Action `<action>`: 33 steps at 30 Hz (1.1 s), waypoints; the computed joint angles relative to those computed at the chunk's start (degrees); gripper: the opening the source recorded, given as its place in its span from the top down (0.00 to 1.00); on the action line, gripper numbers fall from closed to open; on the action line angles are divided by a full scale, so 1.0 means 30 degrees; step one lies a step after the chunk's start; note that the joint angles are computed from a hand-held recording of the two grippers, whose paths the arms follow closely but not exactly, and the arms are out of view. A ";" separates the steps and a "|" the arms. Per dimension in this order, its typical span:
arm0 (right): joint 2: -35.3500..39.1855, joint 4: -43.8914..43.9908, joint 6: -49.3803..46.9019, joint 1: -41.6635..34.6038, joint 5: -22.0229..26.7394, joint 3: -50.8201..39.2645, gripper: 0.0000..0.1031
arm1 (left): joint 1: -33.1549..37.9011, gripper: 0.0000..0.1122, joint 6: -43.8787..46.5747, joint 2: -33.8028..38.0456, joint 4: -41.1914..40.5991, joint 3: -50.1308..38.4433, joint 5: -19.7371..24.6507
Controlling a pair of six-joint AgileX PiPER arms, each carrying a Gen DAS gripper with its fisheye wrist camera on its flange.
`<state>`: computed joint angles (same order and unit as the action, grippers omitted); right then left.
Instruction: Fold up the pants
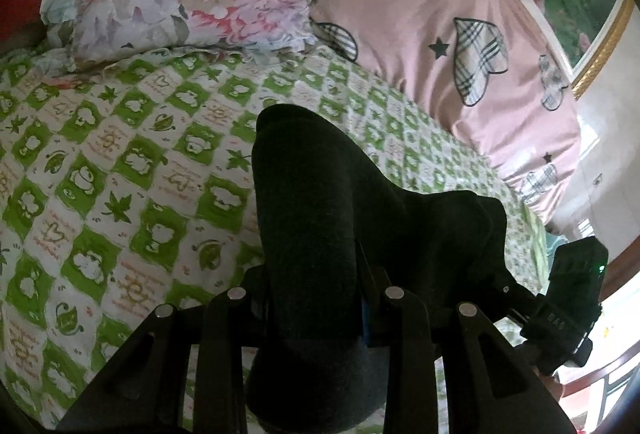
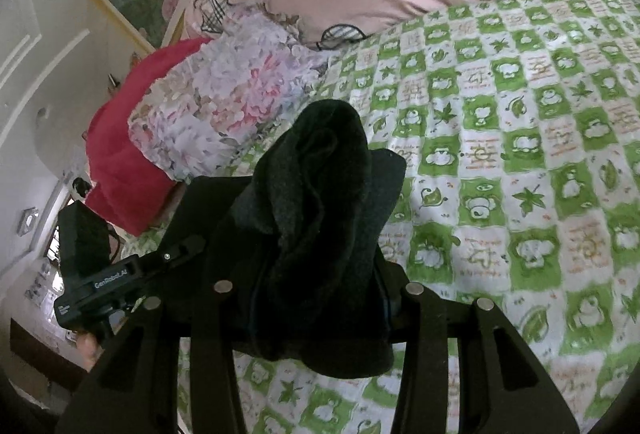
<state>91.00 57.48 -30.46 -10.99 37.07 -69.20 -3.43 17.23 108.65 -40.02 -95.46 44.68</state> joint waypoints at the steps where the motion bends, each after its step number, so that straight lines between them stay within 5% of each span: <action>1: 0.0324 -0.0194 0.0114 0.0054 0.0096 -0.0246 0.57 | 0.0018 0.73 -0.0083 0.0167 0.0129 -0.0072 -0.0005; 14: 0.1370 0.0432 -0.0962 -0.0333 0.0108 0.0082 0.45 | 0.0027 0.67 0.0480 0.0750 0.0053 0.0557 -0.0524; 20: 0.1436 0.0145 -0.0738 -0.0471 -0.0189 0.0268 0.32 | -0.0185 0.58 -0.0199 0.0694 0.1023 0.0582 -0.0756; 33: 0.0539 -0.1514 0.0749 0.0202 -0.1217 0.0598 0.21 | -0.0834 0.34 -0.2180 -0.0951 0.4120 0.2443 -0.2427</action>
<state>92.62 52.94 -28.21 -10.39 33.42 -67.40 -5.94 10.69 105.80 -27.66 -88.13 37.39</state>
